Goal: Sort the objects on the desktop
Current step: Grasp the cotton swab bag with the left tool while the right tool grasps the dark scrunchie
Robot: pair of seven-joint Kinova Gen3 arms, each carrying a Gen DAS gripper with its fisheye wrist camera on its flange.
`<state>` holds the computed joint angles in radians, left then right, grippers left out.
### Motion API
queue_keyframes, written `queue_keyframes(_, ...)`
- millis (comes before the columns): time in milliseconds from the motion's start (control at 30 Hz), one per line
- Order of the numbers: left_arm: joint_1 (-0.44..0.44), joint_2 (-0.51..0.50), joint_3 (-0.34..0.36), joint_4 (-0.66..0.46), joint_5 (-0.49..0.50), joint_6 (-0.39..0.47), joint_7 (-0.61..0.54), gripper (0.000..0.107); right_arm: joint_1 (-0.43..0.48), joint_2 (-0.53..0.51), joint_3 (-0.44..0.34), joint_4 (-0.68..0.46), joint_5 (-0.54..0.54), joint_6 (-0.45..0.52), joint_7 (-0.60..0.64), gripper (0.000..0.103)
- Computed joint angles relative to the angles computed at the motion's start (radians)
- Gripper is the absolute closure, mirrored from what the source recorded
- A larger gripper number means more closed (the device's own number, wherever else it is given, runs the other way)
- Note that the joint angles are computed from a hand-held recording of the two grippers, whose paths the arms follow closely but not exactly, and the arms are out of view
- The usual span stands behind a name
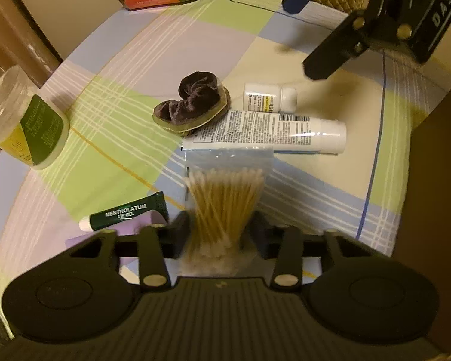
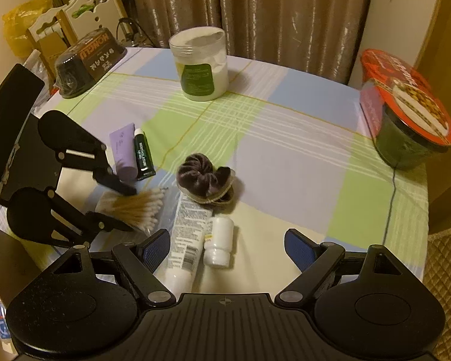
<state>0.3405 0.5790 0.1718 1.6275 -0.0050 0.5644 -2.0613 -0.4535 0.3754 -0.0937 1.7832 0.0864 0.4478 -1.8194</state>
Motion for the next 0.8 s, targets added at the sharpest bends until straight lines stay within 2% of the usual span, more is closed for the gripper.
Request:
queue_keyframes(67,0.015,-0.006,-0.01,0.008,-0.011,-0.01,0.008,0.085,0.005,0.013,-0.007,-0.017,-0.002,0.003,0.015,0.017)
queue_keyframes(200,0.071,-0.035,-0.05,0.045,-0.059,-0.055,0.059,0.091,0.036,0.055,-0.031,-0.065,-0.032,0.01,0.066,0.017)
queue_keyframes(267,0.07,-0.048,-0.045,0.054,-0.064,-0.055,0.074,0.091,0.064,0.088,-0.053,-0.105,-0.061,0.032,0.109,0.037)
queue_keyframes(500,0.032,-0.115,-0.019,0.095,-0.038,-0.051,0.089,0.091,0.09,0.218,-0.072,-0.272,-0.113,0.142,0.238,0.038)
queue_keyframes(700,0.025,-0.176,-0.026,0.142,-0.033,-0.06,0.125,0.091,0.068,0.267,-0.053,-0.323,-0.13,0.16,0.271,0.038)
queue_keyframes(767,0.024,-0.189,-0.029,0.155,-0.032,-0.066,0.144,0.091,0.071,0.274,-0.056,-0.33,-0.141,0.161,0.277,0.068)
queue_keyframes(800,0.023,-0.195,-0.031,0.162,-0.033,-0.069,0.153,0.091,0.065,0.275,-0.05,-0.331,-0.14,0.159,0.273,0.069)
